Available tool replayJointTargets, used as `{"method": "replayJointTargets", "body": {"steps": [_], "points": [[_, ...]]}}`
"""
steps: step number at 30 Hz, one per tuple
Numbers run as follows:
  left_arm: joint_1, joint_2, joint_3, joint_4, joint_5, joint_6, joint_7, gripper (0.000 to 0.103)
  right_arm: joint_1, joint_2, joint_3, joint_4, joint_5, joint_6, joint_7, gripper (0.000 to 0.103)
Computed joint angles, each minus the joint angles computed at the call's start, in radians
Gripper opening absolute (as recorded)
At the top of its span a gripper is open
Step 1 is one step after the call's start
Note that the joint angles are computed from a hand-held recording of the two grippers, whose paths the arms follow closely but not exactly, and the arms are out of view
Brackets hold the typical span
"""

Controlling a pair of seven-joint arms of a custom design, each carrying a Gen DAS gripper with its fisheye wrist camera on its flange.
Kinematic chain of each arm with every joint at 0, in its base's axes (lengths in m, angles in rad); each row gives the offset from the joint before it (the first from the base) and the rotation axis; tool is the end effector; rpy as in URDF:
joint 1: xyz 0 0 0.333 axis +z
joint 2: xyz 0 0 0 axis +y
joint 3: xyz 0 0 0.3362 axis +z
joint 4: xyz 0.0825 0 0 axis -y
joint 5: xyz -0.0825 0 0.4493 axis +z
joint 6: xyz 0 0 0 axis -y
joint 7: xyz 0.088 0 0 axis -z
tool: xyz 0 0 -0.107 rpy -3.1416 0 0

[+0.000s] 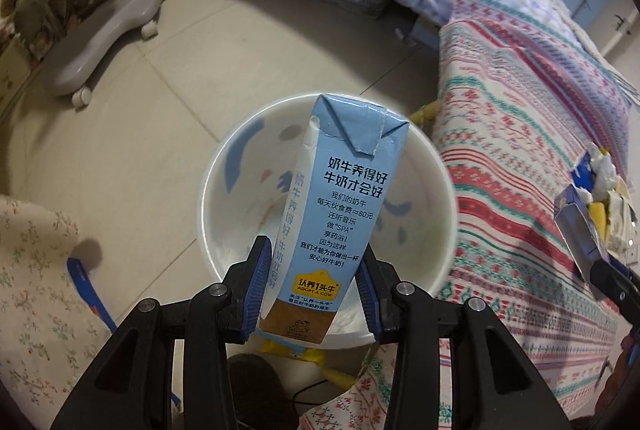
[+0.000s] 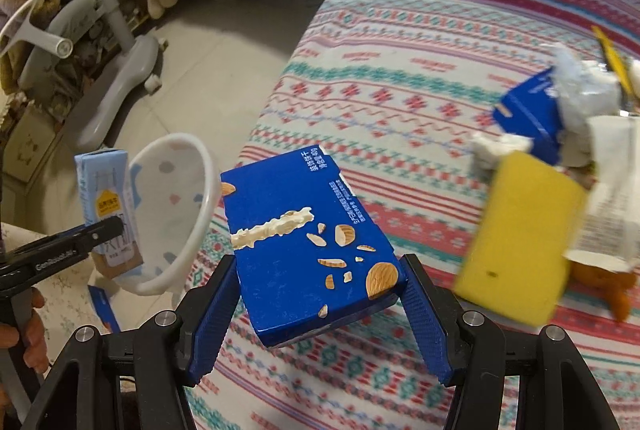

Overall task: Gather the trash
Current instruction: 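Carry the carton into the white wastebasket and open the left tool while the right tool carries the box over, then lower the blue snack box into the wastebasket and open the right tool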

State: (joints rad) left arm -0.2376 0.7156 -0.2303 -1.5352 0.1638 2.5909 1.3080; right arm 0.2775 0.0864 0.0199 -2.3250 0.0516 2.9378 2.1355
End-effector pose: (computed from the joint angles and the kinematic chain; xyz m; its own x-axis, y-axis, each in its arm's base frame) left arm 0.7302 -0.3361 0.2545 -0.2620 -0.9585 0.1123 -0.9177 0.2114 -0.3364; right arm 0.5767 0.1732 0.3328 -0.2339 -0.9252 -0.2989 -0.8472 0.3448 -0.4043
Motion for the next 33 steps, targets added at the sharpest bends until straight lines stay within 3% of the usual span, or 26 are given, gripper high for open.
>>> {"method": "replayJointTargets", "body": {"steps": [2,3,5,9,11,15,19,21,23,33], "points": [[-0.006,0.004,0.011,0.014,-0.001,-0.033,-0.024,0.052,0.003,0.025,0.004,0.023,0.006,0.001,-0.007,0.068],[-0.007,-0.005,0.016,0.003,0.003,-0.024,-0.037,0.067,0.004,0.03,0.005,0.028,0.015,0.004,-0.015,0.068],[-0.027,-0.035,0.047,-0.032,0.041,0.01,-0.08,0.084,0.005,0.048,0.01,0.044,0.04,0.01,-0.037,0.068],[-0.059,-0.099,0.1,-0.111,0.153,0.076,-0.143,0.089,0.008,0.083,0.022,0.08,0.1,0.019,-0.091,0.068],[-0.065,-0.127,0.119,-0.15,0.201,0.092,-0.173,0.09,0.013,0.099,0.025,0.097,0.12,0.021,-0.112,0.068],[-0.019,-0.15,0.092,-0.195,0.201,0.1,-0.157,0.091,0.024,0.138,0.033,0.141,0.155,0.019,-0.154,0.068],[-0.005,-0.166,0.102,-0.236,0.218,0.111,-0.173,0.091,0.049,0.178,0.025,0.184,0.16,0.015,-0.17,0.068],[0.016,-0.166,0.084,-0.233,0.195,0.087,-0.163,0.091,0.057,0.198,0.023,0.207,0.162,0.009,-0.175,0.068],[0.042,-0.174,0.062,-0.246,0.159,0.112,-0.151,0.091,0.065,0.219,0.021,0.231,0.163,0.007,-0.18,0.068],[0.04,-0.181,0.063,-0.249,0.152,0.114,-0.145,0.091,0.061,0.293,0.048,0.304,0.22,0.015,-0.244,0.07]]}}
